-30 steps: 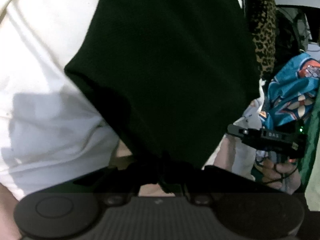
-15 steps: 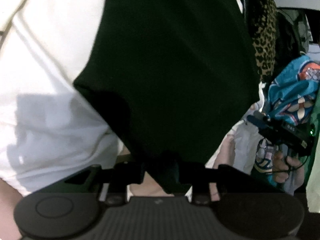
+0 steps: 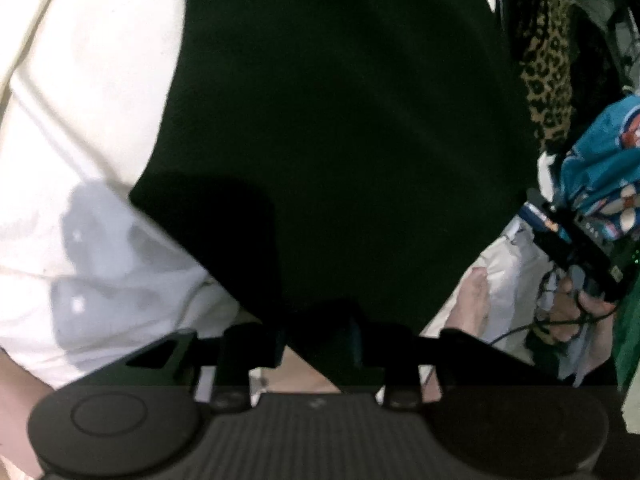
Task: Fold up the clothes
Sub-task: 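Fold the shorts over with the right gripper toward the left gripper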
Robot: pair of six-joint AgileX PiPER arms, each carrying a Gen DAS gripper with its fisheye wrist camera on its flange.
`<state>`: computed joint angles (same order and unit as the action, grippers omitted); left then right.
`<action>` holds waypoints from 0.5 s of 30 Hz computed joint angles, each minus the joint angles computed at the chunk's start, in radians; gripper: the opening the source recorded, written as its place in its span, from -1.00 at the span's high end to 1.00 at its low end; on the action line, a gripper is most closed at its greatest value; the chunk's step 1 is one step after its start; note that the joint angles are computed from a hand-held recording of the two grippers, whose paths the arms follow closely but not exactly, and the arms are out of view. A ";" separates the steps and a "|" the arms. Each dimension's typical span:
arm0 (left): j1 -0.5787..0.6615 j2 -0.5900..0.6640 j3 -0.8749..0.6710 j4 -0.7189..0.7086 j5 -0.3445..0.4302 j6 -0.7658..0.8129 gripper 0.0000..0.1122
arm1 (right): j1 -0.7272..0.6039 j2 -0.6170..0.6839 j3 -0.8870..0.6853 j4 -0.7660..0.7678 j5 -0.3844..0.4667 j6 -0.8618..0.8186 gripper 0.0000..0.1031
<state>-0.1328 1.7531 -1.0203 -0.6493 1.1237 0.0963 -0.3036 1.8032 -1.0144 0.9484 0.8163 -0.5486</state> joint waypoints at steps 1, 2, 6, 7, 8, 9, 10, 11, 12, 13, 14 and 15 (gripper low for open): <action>-0.007 0.013 -0.015 0.006 0.002 -0.010 0.41 | -0.014 0.006 0.013 0.032 0.002 -0.024 0.11; -0.010 0.022 -0.023 0.014 0.004 -0.018 0.41 | -0.028 0.012 0.025 0.063 0.004 -0.047 0.12; -0.026 0.048 -0.046 0.044 0.008 -0.059 0.41 | -0.067 0.036 0.074 0.195 0.014 -0.176 0.08; -0.031 0.054 -0.052 0.050 0.009 -0.070 0.41 | -0.075 0.041 0.085 0.226 0.021 -0.213 0.05; -0.036 0.061 -0.058 0.056 0.010 -0.082 0.41 | -0.084 0.046 0.095 0.258 0.030 -0.247 -0.01; -0.041 0.068 -0.065 0.062 0.011 -0.094 0.42 | -0.095 0.051 0.103 0.288 0.043 -0.269 -0.03; -0.046 0.064 -0.059 0.065 0.009 -0.106 0.42 | -0.097 0.055 0.108 0.314 0.046 -0.290 -0.03; -0.052 0.062 -0.057 0.070 0.009 -0.120 0.42 | -0.099 0.059 0.113 0.339 0.049 -0.311 -0.04; -0.061 0.069 -0.066 0.076 0.009 -0.133 0.42 | -0.101 0.063 0.118 0.364 0.053 -0.332 -0.04; -0.069 0.073 -0.073 0.083 0.010 -0.141 0.42 | -0.101 0.067 0.123 0.390 0.056 -0.353 -0.04; -0.074 0.076 -0.078 0.089 0.013 -0.144 0.42 | -0.093 0.070 0.126 0.418 0.051 -0.381 -0.04; -0.076 0.079 -0.080 0.092 0.016 -0.148 0.42 | -0.089 0.075 0.125 0.437 0.053 -0.397 -0.04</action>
